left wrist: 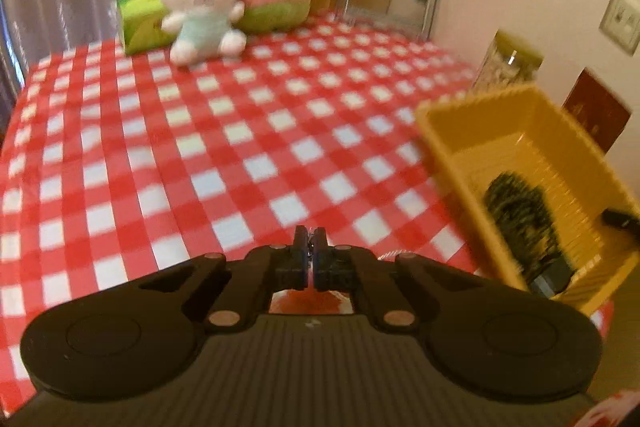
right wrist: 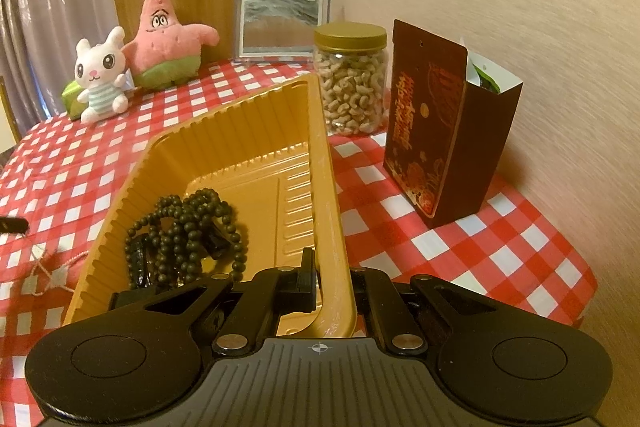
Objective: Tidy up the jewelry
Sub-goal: 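Lift the pearl strand over the orange tray and drop it in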
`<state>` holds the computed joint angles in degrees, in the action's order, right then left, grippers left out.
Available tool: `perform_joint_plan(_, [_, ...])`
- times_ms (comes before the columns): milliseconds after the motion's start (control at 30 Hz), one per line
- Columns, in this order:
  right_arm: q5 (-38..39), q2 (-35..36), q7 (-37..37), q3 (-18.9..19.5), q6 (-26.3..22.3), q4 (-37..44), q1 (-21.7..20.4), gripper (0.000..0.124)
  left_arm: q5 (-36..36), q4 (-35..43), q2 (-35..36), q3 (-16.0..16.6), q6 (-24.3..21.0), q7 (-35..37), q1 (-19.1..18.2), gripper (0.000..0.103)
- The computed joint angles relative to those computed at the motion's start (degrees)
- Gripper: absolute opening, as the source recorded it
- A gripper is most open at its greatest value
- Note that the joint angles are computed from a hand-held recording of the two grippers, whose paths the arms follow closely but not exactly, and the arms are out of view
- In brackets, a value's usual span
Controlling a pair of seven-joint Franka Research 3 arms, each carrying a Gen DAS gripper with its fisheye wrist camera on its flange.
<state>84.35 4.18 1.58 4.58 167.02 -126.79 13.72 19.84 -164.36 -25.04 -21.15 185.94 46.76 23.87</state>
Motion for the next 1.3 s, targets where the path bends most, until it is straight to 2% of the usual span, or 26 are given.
perform_joint_plan(67, [0.46,-0.05,-0.47,0.01,-0.15,0.03,-0.03,0.005,-0.08,-0.08,-2.02,3.56,-0.22,0.93,-3.14,0.001])
perform_joint_plan(133, [0.85,-0.25,-0.85,-0.03,-0.34,-0.10,-0.05,0.004,0.13,0.14,-4.13,5.46,-0.48,2.05,-4.89,0.001])
perform_joint_plan(267, [1.18,-0.26,-1.32,-0.08,-0.45,-0.04,0.01,0.004,0.14,1.64,-6.57,7.94,-1.03,3.76,-7.62,0.001])
perform_joint_plan(500, [2.68,-0.14,-3.19,-0.04,-0.63,0.50,0.13,0.005,-0.65,4.66,-7.42,11.37,0.80,6.45,-11.97,0.001])
perform_joint_plan(600, [3.30,0.16,-4.09,-0.10,-0.96,0.95,0.09,0.005,-0.62,6.66,-6.56,11.95,1.59,8.12,-13.27,0.001])
perform_joint_plan(800, [4.60,0.80,-5.84,-0.01,-1.34,1.86,0.02,0.005,-0.99,10.87,-3.67,14.63,4.33,11.40,-18.38,0.001])
perform_joint_plan(1100, [5.72,1.14,-7.18,0.02,-1.89,2.34,0.01,0.005,-0.99,18.25,4.91,17.75,8.24,13.65,-26.17,0.001])
perform_joint_plan(1167, [5.73,1.16,-7.14,-0.01,-2.05,2.34,-0.03,0.005,-0.26,19.56,7.05,20.64,8.29,12.78,-29.68,0.001])
perform_joint_plan(1300, [5.62,1.21,-6.96,0.00,-2.15,2.39,-0.05,0.005,2.08,22.37,11.21,28.33,5.36,10.95,-38.62,0.001])
